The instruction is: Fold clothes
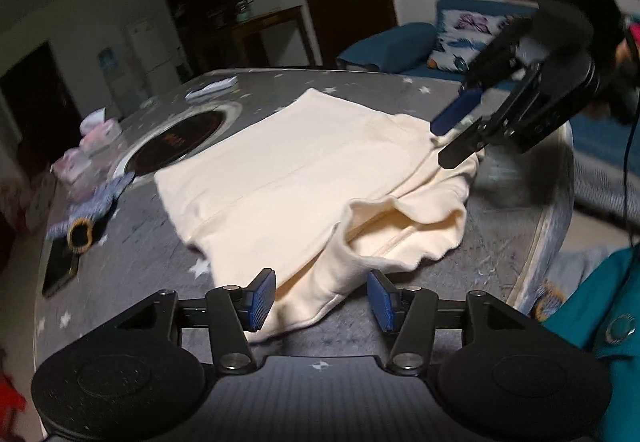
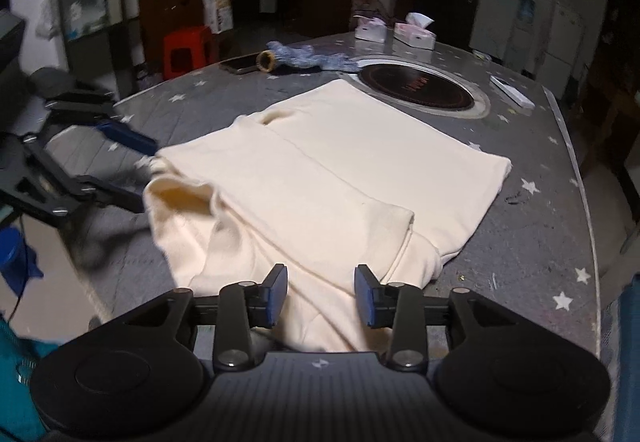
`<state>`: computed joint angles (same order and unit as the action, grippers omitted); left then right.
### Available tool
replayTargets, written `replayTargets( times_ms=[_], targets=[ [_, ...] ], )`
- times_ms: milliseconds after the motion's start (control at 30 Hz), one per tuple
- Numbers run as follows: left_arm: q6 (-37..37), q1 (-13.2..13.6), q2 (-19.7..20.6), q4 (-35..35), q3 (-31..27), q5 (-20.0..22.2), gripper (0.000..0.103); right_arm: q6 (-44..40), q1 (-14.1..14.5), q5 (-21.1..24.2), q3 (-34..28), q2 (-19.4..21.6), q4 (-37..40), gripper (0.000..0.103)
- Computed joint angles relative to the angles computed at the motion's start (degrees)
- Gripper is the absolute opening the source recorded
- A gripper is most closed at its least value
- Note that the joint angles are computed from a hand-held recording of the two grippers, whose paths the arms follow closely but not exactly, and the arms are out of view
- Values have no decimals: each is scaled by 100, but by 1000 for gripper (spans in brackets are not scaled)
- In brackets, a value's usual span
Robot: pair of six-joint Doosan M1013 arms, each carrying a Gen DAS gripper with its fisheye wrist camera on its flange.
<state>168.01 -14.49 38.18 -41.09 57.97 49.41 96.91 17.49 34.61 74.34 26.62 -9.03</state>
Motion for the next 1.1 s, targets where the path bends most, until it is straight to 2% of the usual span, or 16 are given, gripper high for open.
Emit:
replayTargets(
  times_ms=[67,133,267,300,400,600,700,767,833,900,967,1100],
  targets=[
    [321,-42,-3,-116,81,-102,54,-224,25,15,40,-36,26,49],
    [538,-69,8,-208,109,-146,48,-390,54,10,80,-59,-10,51],
    [642,-78,75,-356,13,-55,15,-794,107,-30,175,-112,-9,56],
    [591,-70,99,-411,-39,-13,11,-927,111,-50,198,-122,37,56],
    [277,-49,193,-553,-251,75,10,-1328,135,-143,255,-127,125,60],
    [-448,-34,419,-676,-726,342,10,-1421,143,-503,257,-33,90,57],
    [-612,-43,457,-554,-794,393,12,-1516,88,-502,138,70,418,38],
    [-491,-29,413,-517,-701,366,15,-1494,33,-384,39,121,697,16],
    [-242,-10,323,-531,-513,247,21,-1416,-25,-365,-1,130,923,13],
    [33,5,228,-539,-310,72,45,-1410,-80,-392,-12,109,1133,12],
    [319,6,144,-501,-113,-164,47,-1415,-120,-408,-33,92,1305,11],
    [528,2,121,-322,-1,-360,47,-1361,-145,-444,-84,91,1346,11]
  ],
)
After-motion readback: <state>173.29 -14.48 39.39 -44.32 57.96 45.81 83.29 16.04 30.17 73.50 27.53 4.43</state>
